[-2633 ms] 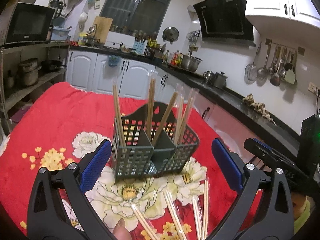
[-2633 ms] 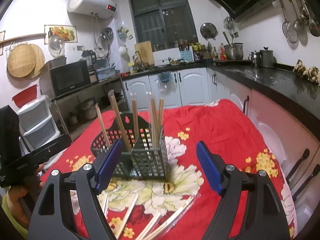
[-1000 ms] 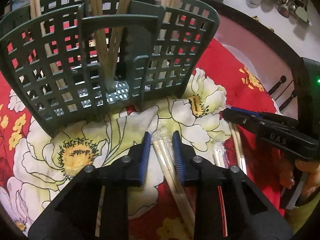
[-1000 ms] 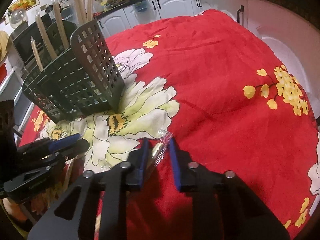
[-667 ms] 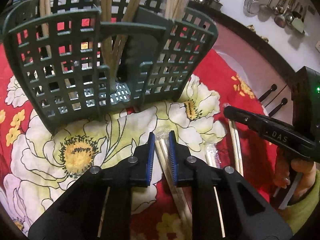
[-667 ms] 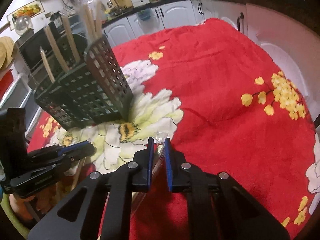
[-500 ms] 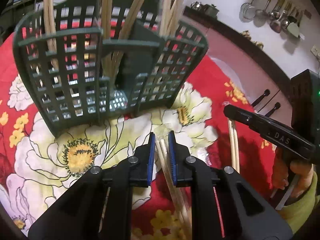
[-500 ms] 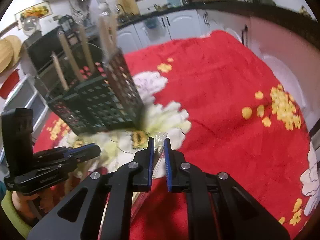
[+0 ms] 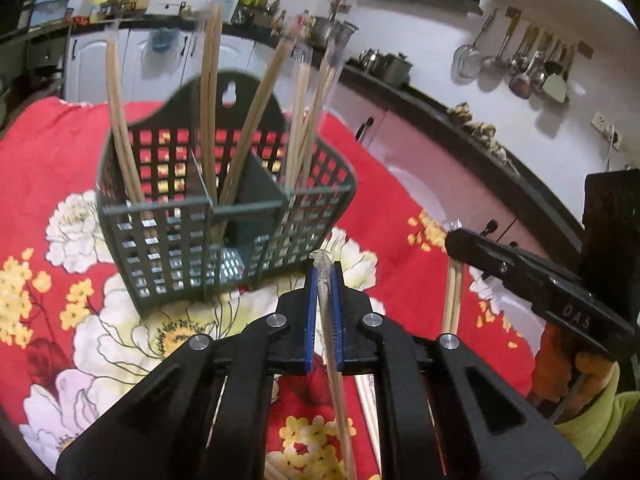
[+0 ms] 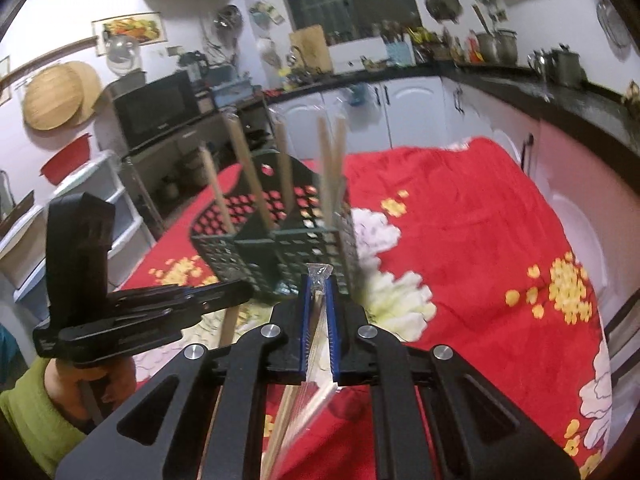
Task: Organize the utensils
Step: 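Lift both held chopsticks upright and carry them above the green basket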
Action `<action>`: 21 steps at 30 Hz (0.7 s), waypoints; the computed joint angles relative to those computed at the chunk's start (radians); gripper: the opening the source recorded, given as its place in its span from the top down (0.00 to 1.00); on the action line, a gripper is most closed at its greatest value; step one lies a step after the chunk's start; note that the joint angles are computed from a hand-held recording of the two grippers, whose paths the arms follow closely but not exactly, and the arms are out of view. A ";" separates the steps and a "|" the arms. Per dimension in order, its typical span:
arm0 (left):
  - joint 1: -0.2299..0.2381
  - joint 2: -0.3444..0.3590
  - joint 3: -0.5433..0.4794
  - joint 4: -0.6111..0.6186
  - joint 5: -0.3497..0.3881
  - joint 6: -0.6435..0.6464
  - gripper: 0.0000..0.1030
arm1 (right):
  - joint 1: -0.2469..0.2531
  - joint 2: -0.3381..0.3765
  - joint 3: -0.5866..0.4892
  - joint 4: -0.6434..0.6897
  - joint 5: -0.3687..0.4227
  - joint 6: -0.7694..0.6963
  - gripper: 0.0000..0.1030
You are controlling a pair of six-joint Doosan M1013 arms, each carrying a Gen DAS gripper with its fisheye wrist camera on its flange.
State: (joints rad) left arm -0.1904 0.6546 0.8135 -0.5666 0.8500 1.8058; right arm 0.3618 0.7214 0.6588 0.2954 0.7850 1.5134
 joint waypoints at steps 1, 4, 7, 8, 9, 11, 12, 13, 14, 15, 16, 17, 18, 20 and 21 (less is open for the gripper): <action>0.001 -0.006 0.005 -0.006 -0.011 0.006 0.97 | 0.002 -0.007 0.006 0.010 -0.011 -0.016 0.93; 0.006 -0.023 0.021 -0.028 -0.042 0.028 0.97 | 0.008 -0.024 0.023 0.028 -0.040 -0.055 0.93; 0.011 -0.043 0.042 -0.055 -0.075 0.056 0.97 | 0.013 -0.037 0.033 0.040 -0.063 -0.084 0.94; 0.014 -0.049 0.051 -0.064 -0.084 0.067 0.97 | 0.014 -0.039 0.037 0.043 -0.070 -0.090 0.94; 0.015 -0.053 0.055 -0.068 -0.092 0.073 0.97 | 0.015 -0.043 0.040 0.043 -0.076 -0.095 0.94; 0.015 -0.062 0.063 -0.075 -0.108 0.084 0.97 | 0.017 -0.046 0.041 0.045 -0.084 -0.104 0.94; 0.015 -0.065 0.064 -0.079 -0.113 0.089 0.97 | 0.017 -0.047 0.042 0.046 -0.088 -0.107 0.94; 0.015 -0.068 0.067 -0.083 -0.117 0.094 0.97 | 0.018 -0.050 0.044 0.048 -0.092 -0.110 0.94; 0.016 -0.070 0.068 -0.086 -0.121 0.097 0.97 | 0.019 -0.053 0.049 0.051 -0.097 -0.114 0.94; 0.016 -0.073 0.070 -0.090 -0.125 0.103 0.97 | 0.019 -0.054 0.049 0.050 -0.100 -0.115 0.94; 0.017 -0.075 0.072 -0.094 -0.128 0.108 0.97 | 0.019 -0.055 0.049 0.053 -0.103 -0.119 0.94; 0.017 -0.076 0.073 -0.097 -0.130 0.111 0.97 | 0.020 -0.057 0.051 0.051 -0.106 -0.118 0.94; 0.017 -0.078 0.074 -0.099 -0.133 0.113 0.97 | 0.020 -0.056 0.049 0.052 -0.106 -0.119 0.94; 0.015 -0.078 0.072 -0.100 -0.135 0.115 0.97 | 0.021 -0.060 0.054 0.052 -0.113 -0.121 0.94; 0.015 -0.078 0.072 -0.101 -0.137 0.117 0.97 | 0.022 -0.063 0.058 0.049 -0.119 -0.120 0.94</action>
State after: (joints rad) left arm -0.1758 0.5762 0.8853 -0.6674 0.7131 1.9231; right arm 0.3839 0.6587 0.7172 0.3441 0.6659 1.3934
